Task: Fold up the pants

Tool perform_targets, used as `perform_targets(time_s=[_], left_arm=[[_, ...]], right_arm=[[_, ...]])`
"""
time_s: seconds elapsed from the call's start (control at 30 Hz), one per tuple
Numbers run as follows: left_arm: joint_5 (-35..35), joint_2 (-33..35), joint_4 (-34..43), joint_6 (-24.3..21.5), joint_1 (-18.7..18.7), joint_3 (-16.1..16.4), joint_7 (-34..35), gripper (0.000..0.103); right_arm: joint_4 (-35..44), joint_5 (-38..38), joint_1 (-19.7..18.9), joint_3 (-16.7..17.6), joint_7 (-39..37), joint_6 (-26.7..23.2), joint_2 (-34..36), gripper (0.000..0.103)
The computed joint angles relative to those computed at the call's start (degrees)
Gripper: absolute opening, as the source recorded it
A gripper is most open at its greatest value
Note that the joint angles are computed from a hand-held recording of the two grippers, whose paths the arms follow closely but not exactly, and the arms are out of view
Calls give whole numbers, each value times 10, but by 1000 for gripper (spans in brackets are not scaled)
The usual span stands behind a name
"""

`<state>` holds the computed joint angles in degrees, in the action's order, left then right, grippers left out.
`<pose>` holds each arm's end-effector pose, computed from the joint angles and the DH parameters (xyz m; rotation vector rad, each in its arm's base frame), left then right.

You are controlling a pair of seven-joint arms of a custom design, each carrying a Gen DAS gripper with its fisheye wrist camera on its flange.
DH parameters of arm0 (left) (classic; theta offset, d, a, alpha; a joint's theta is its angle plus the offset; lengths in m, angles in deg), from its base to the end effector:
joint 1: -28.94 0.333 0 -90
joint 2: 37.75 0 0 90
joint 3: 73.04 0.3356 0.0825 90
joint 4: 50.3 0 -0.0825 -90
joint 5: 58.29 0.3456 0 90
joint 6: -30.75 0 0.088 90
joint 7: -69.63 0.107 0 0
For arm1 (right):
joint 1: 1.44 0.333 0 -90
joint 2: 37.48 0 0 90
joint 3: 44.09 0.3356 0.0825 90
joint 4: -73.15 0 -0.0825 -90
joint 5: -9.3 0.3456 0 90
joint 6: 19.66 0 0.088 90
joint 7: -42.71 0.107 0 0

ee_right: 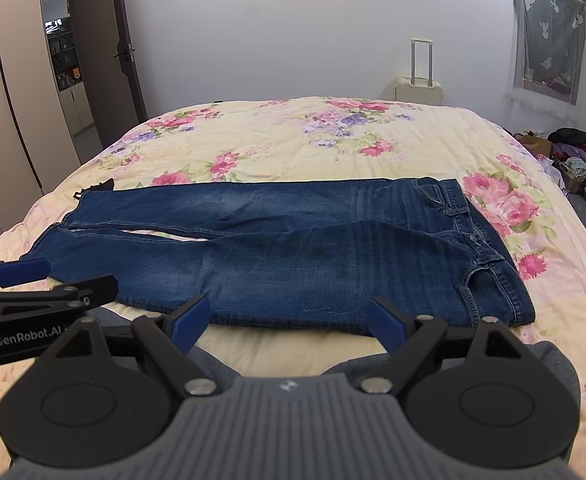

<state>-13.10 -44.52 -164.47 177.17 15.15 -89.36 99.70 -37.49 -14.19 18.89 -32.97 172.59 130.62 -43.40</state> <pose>0.4516 -0.2832 0.6167 -1.6578 1.6761 -0.7938 0.4535 0.2951 0.6520 -1.7801 1.5568 -0.5959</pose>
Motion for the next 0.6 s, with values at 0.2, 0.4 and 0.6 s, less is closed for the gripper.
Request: perform_targets(time_s=[0.2,0.4,0.6], left_arm=[[-17,-5,11,-10,-1,1,21,98],[-16,-6,12,-11,0,-1,20,98],[-15,-6,11,-11,1,-1,19,98]], right_arm=[[-6,-1,-1,-1,0,5,-5,82],[-8,-2,-4,2,0,6,-7,82],[-14,-4,-8,4,3,9,-13,82]])
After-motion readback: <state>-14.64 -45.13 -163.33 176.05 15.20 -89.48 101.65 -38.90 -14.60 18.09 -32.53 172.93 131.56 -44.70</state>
